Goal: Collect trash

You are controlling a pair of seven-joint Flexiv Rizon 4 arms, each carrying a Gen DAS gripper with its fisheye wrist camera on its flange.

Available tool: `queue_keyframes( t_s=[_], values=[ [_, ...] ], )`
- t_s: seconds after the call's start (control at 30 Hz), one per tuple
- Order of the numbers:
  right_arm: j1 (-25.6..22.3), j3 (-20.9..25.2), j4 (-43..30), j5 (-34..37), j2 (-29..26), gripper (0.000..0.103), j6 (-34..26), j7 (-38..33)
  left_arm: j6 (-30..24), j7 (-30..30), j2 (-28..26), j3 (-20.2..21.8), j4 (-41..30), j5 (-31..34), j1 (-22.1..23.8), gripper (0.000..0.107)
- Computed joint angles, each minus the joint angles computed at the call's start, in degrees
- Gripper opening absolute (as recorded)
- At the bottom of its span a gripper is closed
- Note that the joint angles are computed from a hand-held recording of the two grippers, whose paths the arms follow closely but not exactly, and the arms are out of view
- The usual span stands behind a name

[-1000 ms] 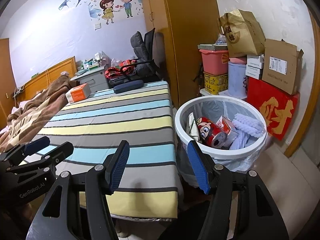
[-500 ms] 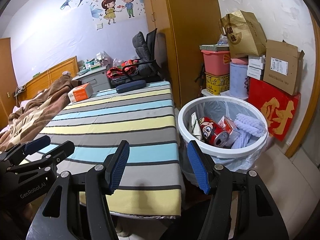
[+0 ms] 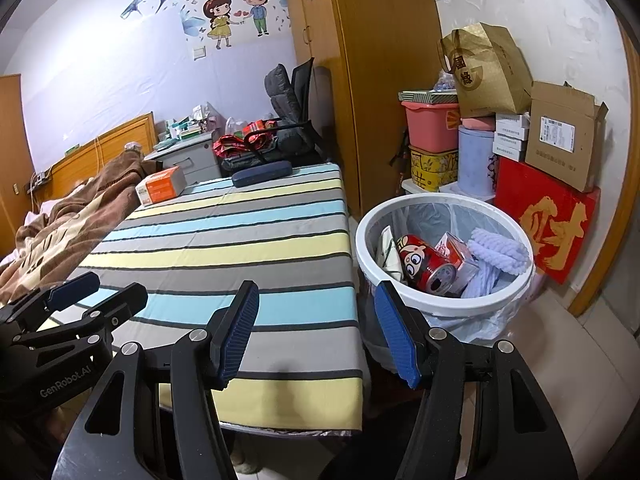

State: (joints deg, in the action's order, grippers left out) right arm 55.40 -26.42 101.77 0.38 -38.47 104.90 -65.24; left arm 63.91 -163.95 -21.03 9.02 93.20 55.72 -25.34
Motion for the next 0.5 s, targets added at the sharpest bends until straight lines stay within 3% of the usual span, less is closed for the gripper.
queue_keyframes(
  t_s=[0.5],
  values=[
    [0.1,0.0,0.1,-0.2,0.2,0.062,-0.1,0.2,-0.3,-0.4,-0.2,0.0,-0.5,0.4,-0.3,0.073]
  ],
)
